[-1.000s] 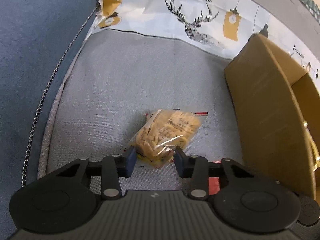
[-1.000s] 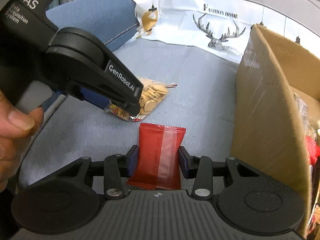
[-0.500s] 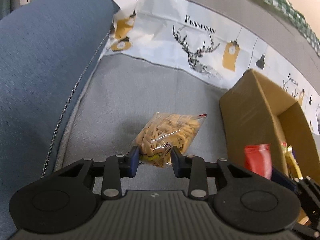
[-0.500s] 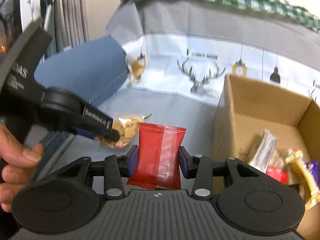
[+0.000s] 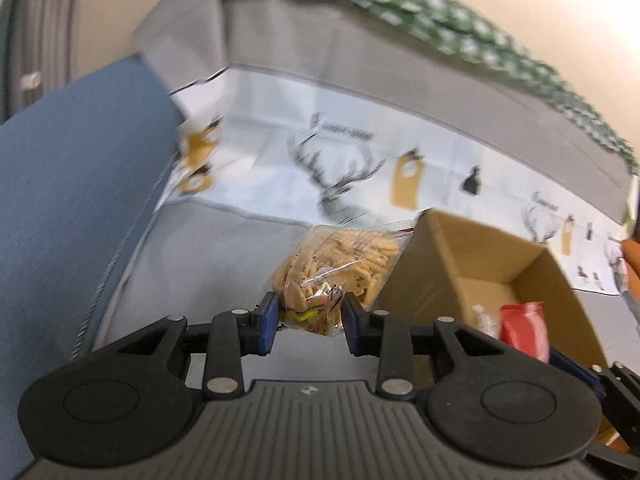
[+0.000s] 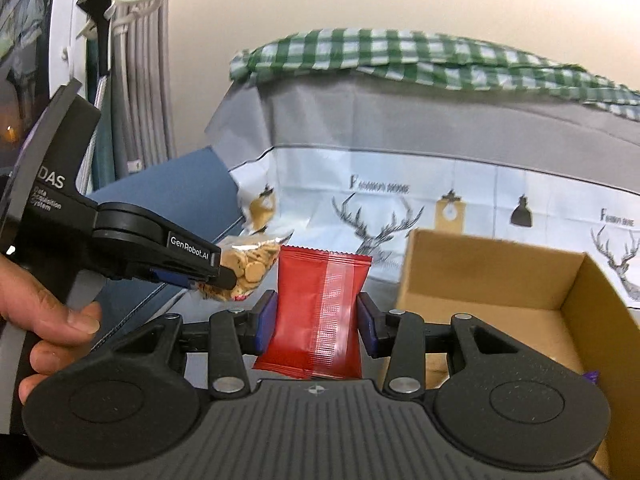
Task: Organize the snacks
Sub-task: 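Lift the cracker bag with the left tool while the right tool carries the red snack over the box, then open both tools over the box to drop the cracker bag and red snack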
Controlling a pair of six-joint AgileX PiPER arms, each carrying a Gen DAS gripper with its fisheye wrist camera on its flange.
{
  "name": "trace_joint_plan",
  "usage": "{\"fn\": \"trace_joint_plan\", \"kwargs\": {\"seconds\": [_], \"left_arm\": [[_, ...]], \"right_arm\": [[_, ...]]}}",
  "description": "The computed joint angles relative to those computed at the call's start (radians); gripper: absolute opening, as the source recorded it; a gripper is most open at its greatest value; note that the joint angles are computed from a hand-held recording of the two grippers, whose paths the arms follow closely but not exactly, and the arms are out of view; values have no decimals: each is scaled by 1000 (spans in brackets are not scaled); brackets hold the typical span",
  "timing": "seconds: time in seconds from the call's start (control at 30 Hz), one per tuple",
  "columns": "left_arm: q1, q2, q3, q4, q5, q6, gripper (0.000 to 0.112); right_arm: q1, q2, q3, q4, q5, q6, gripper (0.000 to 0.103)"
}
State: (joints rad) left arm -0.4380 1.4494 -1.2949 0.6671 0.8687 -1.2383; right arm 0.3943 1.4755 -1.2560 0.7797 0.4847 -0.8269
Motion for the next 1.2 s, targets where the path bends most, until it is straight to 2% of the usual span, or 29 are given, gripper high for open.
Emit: {"fn": "trace_joint_plan", "kwargs": {"seconds": [0.07,0.23,0.3,0.37,0.43,0.6,0.8,0.97,1.03,1.07,1.1,1.17,1.2], "left_arm": [[-22,21,-20,29,-28,-23,37],[-74,74,-62,112,-99,-98,37],[-109,100,-68,199,-125,-139,37],[-156,112,-43,351,-145,-215,37],[-174,132,-41,413,-183,-236,37],[-188,191,-66,469,-300,-260,37],[-184,276,-136,424,-352,-216,37],[-183,305,-154,477,-396,-299,38],[-174,308,-151,494,-449,-332,53],[-170,311,-153,497,-467,-336,69],[-182,311,-154,541,-445,-369,71],[-195,311,-153,590,-406,-401,71],[-193,309,-149,582,-404,-403,72]], "right_arm": [[-29,5,-8,-1,10,-4,44],[-140,5,-12,122,45,-118,44],[-186,14,-16,155,50,-150,44],[-230,30,-34,167,54,-153,44],[-273,48,-50,196,45,-162,44],[-367,108,-103,142,3,-46,44],[-414,164,-135,76,-66,51,44],[-410,172,-122,82,-90,32,44],[-392,169,-111,79,-124,20,48],[-383,169,-114,35,-130,62,60],[-374,169,-114,-2,-139,95,81],[-360,162,-104,-58,-175,155,92],[-362,161,-106,-64,-171,169,92]]}}
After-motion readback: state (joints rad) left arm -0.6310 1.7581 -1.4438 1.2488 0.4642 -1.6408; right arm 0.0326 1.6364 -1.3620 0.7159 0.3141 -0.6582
